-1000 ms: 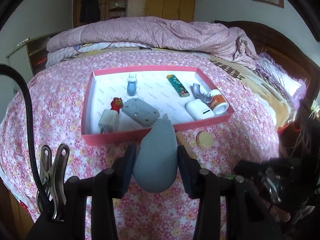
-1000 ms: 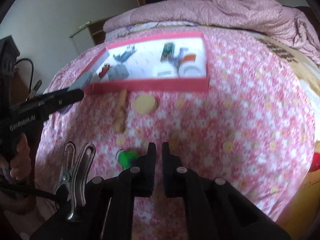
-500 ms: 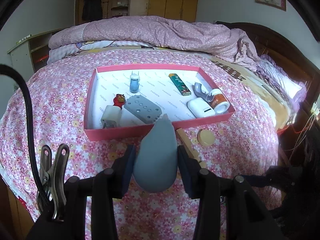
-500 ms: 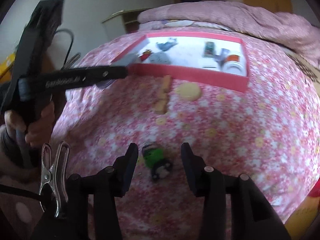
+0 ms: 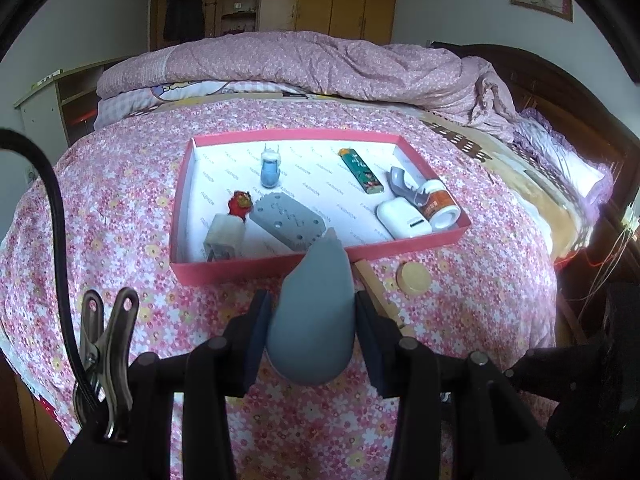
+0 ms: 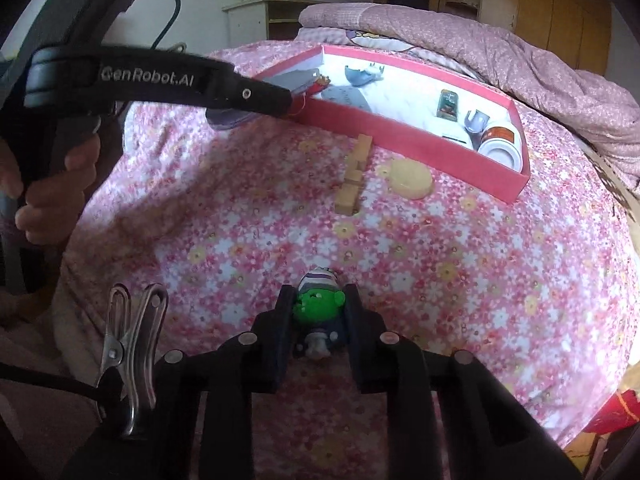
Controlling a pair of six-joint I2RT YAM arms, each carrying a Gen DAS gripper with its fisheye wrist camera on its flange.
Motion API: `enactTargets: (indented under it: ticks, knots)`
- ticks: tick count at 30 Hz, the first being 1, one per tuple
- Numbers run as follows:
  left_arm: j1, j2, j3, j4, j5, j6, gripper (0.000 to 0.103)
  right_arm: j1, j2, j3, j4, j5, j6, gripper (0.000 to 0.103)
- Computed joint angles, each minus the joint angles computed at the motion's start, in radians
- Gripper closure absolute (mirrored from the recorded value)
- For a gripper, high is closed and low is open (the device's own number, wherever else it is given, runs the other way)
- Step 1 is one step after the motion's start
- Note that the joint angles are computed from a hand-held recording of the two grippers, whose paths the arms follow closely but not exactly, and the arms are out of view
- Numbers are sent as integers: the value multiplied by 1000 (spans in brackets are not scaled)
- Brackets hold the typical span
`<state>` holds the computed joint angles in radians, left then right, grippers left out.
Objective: Organize rigid objects
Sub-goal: 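Carry the blue pad and green keychain over the pink tray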
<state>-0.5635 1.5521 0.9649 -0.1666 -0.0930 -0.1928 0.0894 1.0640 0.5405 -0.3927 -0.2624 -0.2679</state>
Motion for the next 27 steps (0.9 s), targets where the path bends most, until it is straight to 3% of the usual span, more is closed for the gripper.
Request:
enactTargets:
  ticks: [8, 15, 27]
  knots:
    - [58, 14, 88, -44, 29, 19, 59, -105, 93, 171, -46, -97, 7, 79]
    - [107, 78, 225, -127, 57, 44, 59, -137, 213, 336, -65, -70, 3, 79]
    - [162, 235, 440, -194, 73, 61, 59, -226, 514, 660, -129, -112, 174, 79]
